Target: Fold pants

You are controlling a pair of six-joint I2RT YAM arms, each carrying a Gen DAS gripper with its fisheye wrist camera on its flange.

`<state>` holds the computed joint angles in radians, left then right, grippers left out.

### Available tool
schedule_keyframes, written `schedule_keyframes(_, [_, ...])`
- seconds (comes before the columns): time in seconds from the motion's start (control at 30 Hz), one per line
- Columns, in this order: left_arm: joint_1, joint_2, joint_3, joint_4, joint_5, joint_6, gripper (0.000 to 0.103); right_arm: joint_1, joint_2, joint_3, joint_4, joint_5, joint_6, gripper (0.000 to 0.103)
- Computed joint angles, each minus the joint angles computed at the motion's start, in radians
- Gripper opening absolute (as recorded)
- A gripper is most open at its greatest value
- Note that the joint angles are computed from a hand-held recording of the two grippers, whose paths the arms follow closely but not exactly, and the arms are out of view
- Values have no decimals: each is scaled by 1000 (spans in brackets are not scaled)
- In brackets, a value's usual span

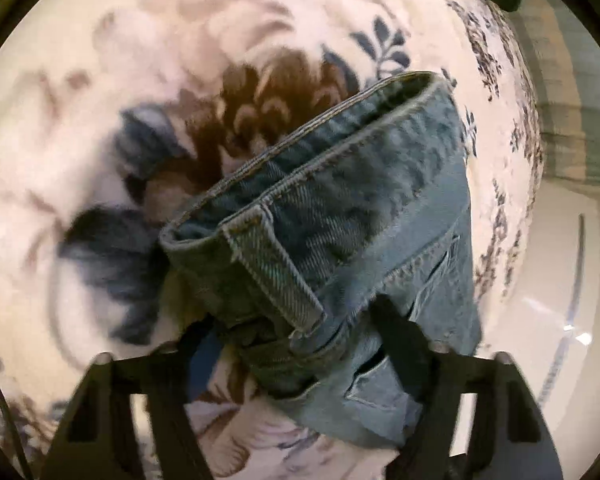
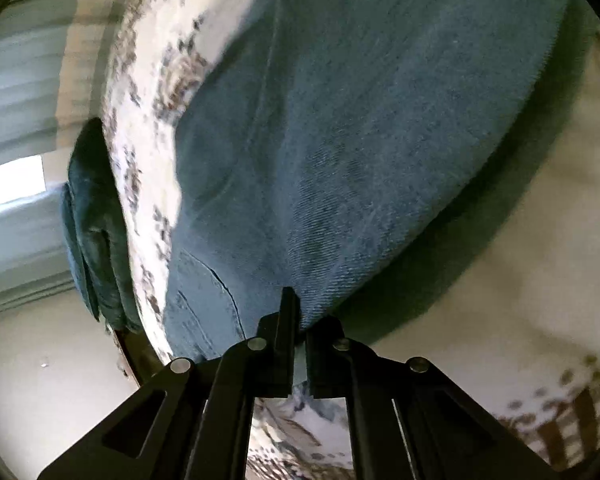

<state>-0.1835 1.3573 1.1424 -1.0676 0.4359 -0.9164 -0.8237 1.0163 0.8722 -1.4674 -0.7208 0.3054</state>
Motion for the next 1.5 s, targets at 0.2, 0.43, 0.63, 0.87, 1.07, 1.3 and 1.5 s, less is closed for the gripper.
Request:
schedule_keyframes(0.2, [-32, 0, 65, -41, -44, -50, 54, 55, 93, -15, 149, -12, 97, 8])
schedule_keyframes(0.43, [0, -69, 53, -61, 21, -104, 56, 44, 87, -33, 137, -54, 99, 18])
schedule_keyframes(0.63, [-13, -55, -30, 101, 53, -168, 56, 58, 79, -54, 127, -61, 92, 18])
schedule_keyframes(0.87, [32, 75, -49, 259, 36, -133, 54, 112, 111, -64, 190, -71, 141, 18])
schedule_keyframes(1.07, [14, 41, 20, 155, -57, -87, 11, 148, 83, -87, 273, -53, 225, 6])
schedule_keyframes(1.3, [-38, -72, 70, -27, -151, -33, 10, 163, -53, 2, 88, 8, 149, 5])
schedule_keyframes(1.5, [54, -67, -80, 8, -109, 7, 11, 278, -110, -22, 20, 76, 128, 5])
